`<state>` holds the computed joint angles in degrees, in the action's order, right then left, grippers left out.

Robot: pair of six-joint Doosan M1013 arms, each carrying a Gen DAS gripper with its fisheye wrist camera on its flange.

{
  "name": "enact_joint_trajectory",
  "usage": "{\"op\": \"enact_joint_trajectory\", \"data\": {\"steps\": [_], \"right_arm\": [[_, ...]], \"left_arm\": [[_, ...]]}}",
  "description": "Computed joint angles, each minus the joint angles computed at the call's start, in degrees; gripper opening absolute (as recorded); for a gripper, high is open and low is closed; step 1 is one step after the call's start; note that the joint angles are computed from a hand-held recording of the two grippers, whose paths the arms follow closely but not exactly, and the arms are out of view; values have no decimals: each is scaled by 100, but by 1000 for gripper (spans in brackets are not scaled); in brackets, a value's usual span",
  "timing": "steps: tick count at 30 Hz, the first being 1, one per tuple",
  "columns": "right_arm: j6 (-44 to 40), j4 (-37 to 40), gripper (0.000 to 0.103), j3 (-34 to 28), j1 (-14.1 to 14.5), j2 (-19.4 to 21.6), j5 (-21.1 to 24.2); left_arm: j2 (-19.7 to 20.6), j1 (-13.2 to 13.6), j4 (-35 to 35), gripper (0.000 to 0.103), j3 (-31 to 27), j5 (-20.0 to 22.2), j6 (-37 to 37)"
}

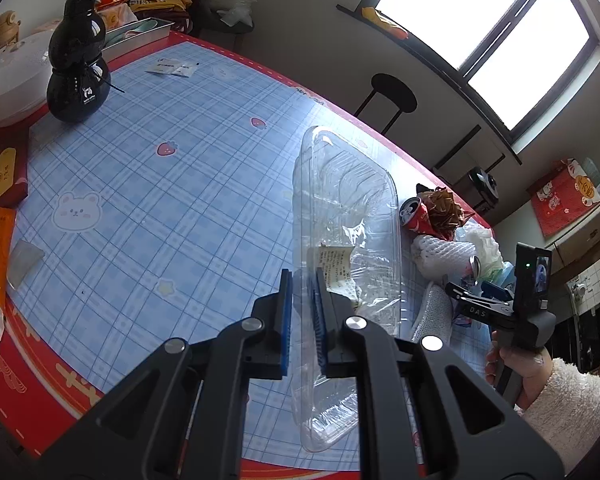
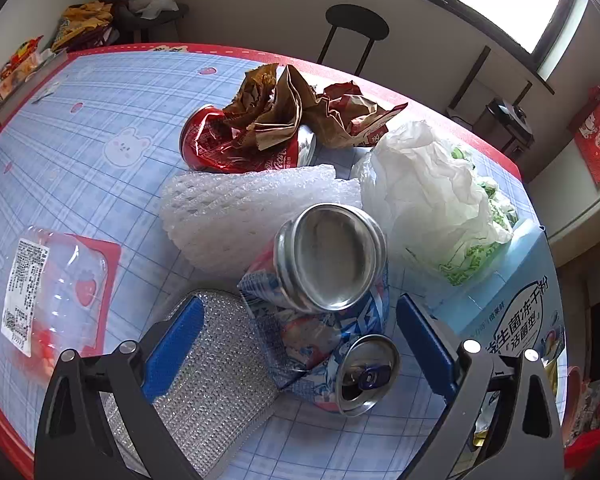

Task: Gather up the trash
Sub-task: 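Lift the clear container with the left tool while the right tool grasps the crushed can, then carry the container and the can with both tools over the brown bin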

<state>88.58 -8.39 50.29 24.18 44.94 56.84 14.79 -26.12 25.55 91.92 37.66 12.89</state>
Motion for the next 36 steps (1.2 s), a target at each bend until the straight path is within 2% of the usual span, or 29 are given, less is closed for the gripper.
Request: {"op": "enact_joint_trajectory", "data": {"steps": [3,6,11,13,15,20,25,28,31,36], "right_arm": [[146,27,87,-112,-11,84,144],[370,-86,69,-126,-19,118,242],[419,-59,59,245,-49,-120,-94],[342,-54,47,440,-47,-254,-261],[296,75,39,622,-72,-386,-377],[423,522,30,996,-207,-666,-589],[526,1290,11,1292,-428,-898,-728],[500,1769,5,1533,-531,-1073,-866],[409,2105,5,1794,-592,-1256,-1018],[137,2393,5,2249,-628,-1603,-1423]], "left_arm": [[-33,-1,-38,14,61,-103,-36],[-32,2,-147,14,81,-200,6],[22,21,-390,14,33,-267,201],[43,11,-424,14,2,-284,272],[70,13,-492,14,-36,-300,390],[151,-22,-658,14,-166,-254,681],[203,-63,-837,14,-262,-203,939],[232,-84,-1026,14,-308,-176,1098],[249,-112,-1127,14,-340,-176,1222],[236,-219,-769,14,-405,-175,1132]]}}
